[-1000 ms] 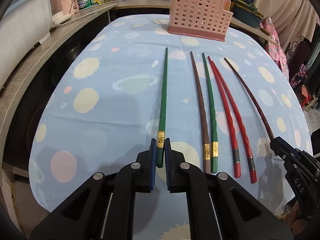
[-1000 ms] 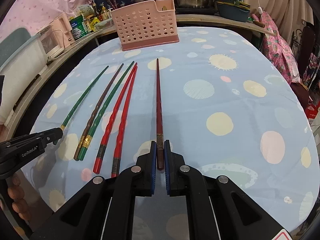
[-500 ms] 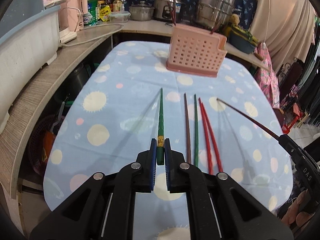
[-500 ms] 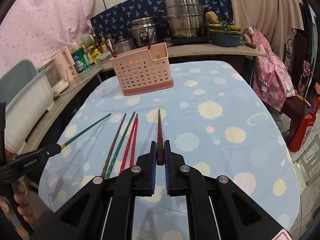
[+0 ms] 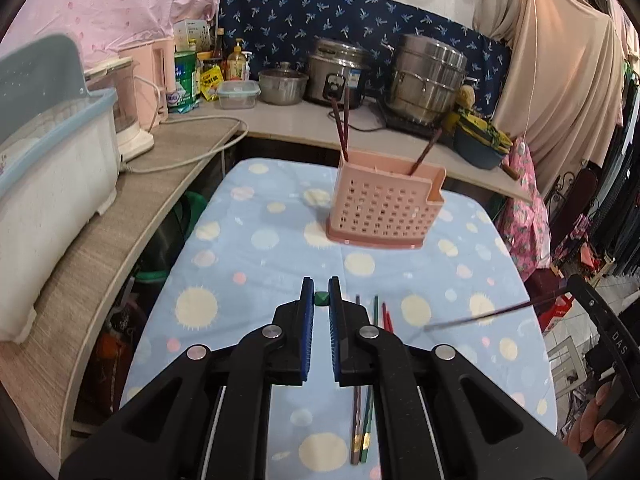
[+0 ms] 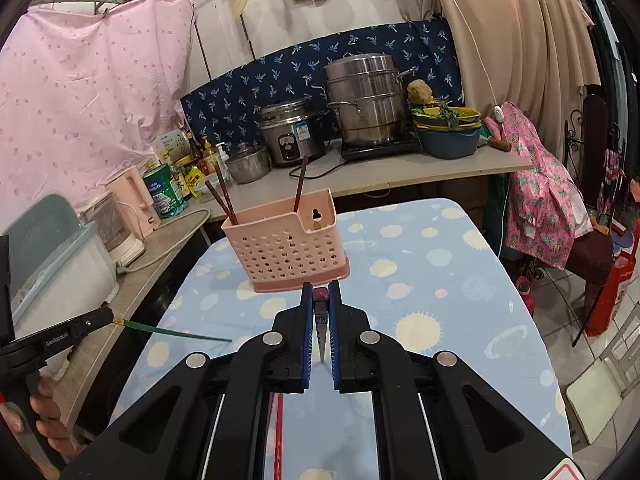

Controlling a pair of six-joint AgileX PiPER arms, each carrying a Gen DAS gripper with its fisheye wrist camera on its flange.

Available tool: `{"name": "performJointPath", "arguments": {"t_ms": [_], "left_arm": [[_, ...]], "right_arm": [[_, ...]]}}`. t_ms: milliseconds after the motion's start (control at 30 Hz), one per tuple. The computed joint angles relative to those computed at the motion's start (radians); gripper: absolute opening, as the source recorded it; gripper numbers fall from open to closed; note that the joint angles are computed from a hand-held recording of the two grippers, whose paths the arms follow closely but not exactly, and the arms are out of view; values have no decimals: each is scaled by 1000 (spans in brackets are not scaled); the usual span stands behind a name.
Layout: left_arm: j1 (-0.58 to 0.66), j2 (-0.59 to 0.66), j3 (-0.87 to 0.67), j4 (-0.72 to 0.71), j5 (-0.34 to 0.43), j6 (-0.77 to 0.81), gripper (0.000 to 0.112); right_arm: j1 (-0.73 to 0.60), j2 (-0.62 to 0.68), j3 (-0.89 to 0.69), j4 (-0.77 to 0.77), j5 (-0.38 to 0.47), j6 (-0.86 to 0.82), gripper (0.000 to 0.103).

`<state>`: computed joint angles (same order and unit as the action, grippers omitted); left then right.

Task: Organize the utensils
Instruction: 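Lift both chopsticks and carry them over the pink basket, then insert both chopsticks into the pink basket and open both tools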

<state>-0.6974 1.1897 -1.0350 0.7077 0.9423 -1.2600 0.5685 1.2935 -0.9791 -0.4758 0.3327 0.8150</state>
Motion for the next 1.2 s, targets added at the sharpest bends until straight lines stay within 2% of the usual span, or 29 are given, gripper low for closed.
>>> {"name": "performJointPath", "arguments": {"t_ms": [167, 367, 467, 600, 700, 933, 1100, 1200], "left_arm": [[111, 56, -116, -57, -46, 120, 7], [208, 143, -284, -123, -66, 245, 7], [246, 187, -384, -147, -71, 289, 7], [289, 262, -545, -159, -78, 326, 7], [318, 332, -677, -173, -84, 360, 7], [366, 502, -955, -197, -75, 438, 7], [393, 603, -1074, -221, -63, 479, 7], [405, 639, -1089, -225, -72, 488, 7]], "right_arm": [[-35, 55, -100, 105, -14, -113, 7], [-74, 134, -245, 211, -27, -222, 7], [-98, 184, -339, 317, -32, -314, 7], [-120, 290, -529, 384, -16, -367, 7], [-131, 390, -705, 438, 20, -402, 7], [-131, 634, -1143, 428, 149, -385, 7], [-145, 827, -1461, 473, 302, -408, 7], [-151, 908, -1565, 494, 363, -418, 7]]}}
